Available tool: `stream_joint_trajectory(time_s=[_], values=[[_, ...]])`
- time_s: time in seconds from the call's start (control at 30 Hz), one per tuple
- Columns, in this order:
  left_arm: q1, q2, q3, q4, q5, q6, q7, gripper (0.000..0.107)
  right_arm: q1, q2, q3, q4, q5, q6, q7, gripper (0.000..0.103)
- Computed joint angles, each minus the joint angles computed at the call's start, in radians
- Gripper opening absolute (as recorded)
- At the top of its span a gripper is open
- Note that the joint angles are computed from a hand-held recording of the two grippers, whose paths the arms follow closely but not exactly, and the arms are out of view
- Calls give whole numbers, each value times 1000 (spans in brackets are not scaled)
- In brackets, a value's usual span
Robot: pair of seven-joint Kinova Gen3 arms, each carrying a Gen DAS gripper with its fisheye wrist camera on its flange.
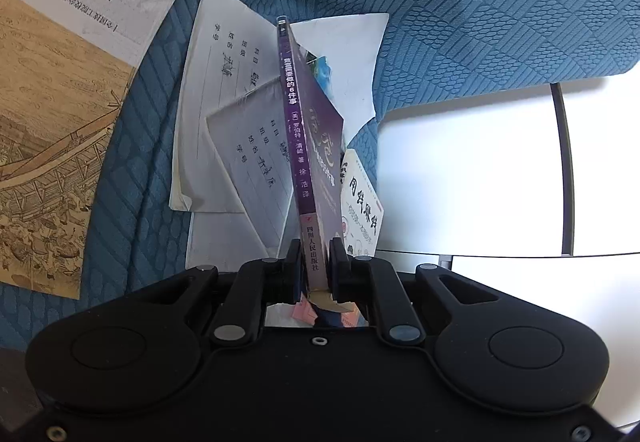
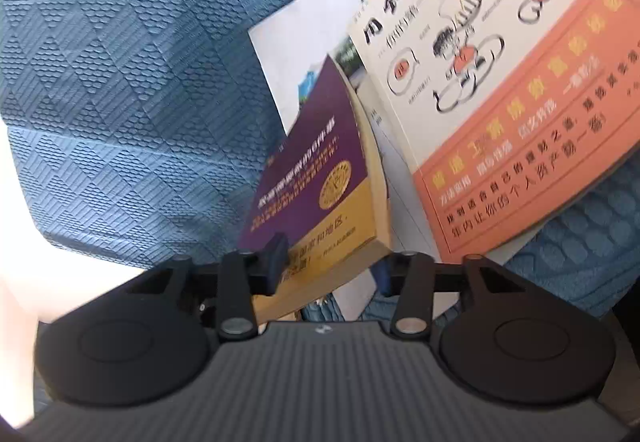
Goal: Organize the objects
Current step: 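Carry the held purple book with the left gripper over the tan book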
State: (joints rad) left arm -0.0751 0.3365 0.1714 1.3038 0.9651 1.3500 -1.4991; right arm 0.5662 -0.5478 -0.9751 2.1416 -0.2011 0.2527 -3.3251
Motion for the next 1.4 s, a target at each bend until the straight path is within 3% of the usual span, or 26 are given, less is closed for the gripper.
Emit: stream_joint_trajectory(time_s=[0.23, 0.5, 0.83, 1.2, 1.4], values=[[-25, -16, -4, -24, 23, 13, -39, 15, 7, -28, 21, -27, 26, 7, 39, 28], [-81, -50, -23, -17, 90, 46, -77, 18, -2, 39, 34, -218, 129, 206, 138, 28], [-146, -108, -67, 8, 198, 86, -83, 18, -70, 140, 36, -385, 284, 318, 154, 28], [-189, -164, -118, -133, 196, 139, 58, 18, -277, 286, 130, -574, 417, 419, 202, 28], [-247, -163, -138, -191, 210, 191, 98, 18, -358, 379, 123, -702, 509, 502, 202, 28]])
